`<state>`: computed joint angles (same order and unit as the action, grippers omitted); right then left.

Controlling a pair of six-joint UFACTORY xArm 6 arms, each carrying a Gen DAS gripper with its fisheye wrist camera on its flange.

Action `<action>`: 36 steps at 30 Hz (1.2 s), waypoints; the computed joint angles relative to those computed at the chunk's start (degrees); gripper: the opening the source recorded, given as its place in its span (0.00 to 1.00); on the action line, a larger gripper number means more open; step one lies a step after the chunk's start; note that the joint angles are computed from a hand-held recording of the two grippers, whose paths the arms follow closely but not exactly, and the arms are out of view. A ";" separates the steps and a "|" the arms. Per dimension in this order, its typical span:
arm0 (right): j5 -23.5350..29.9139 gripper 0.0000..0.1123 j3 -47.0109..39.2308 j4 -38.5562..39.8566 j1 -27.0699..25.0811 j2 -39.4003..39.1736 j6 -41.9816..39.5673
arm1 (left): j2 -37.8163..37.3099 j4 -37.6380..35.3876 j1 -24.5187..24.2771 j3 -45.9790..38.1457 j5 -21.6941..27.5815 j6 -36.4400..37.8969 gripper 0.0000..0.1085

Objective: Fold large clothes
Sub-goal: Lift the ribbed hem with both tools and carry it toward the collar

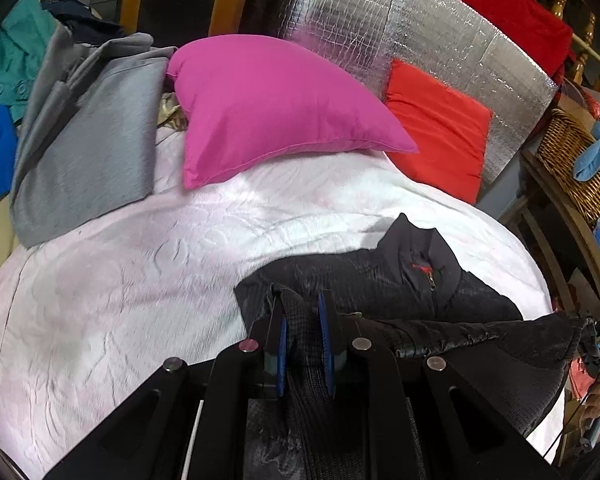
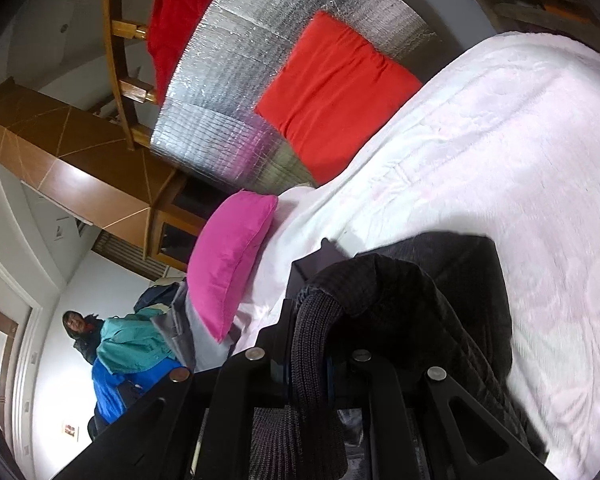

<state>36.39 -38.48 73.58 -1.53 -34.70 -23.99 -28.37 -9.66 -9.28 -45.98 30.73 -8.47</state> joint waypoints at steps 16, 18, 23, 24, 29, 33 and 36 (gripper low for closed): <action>0.59 0.11 -15.19 -0.86 -1.29 22.20 -0.82 | 19.43 -2.78 1.12 -12.89 0.33 2.52 0.14; 0.59 0.11 -16.98 -0.65 -1.46 24.73 -0.07 | 21.97 -1.76 0.98 -14.91 0.67 1.74 0.14; 2.23 0.15 -20.96 1.76 -2.52 31.47 2.80 | 26.99 -3.26 1.18 -18.99 1.83 2.65 0.15; 3.56 0.17 -21.38 2.32 -3.20 32.66 4.21 | 27.63 -5.32 1.45 -19.38 1.99 3.56 0.16; 6.99 0.63 -20.87 11.56 -4.76 33.78 0.43 | 28.08 -21.92 3.64 -19.40 3.27 11.26 0.30; 4.31 0.73 -19.95 11.34 -4.21 30.71 -0.87 | 24.55 -23.27 5.26 -15.67 -2.91 5.85 0.60; 2.43 0.73 -18.62 6.50 -4.37 27.40 -0.15 | 22.21 -22.11 6.61 -14.04 -5.21 4.09 0.61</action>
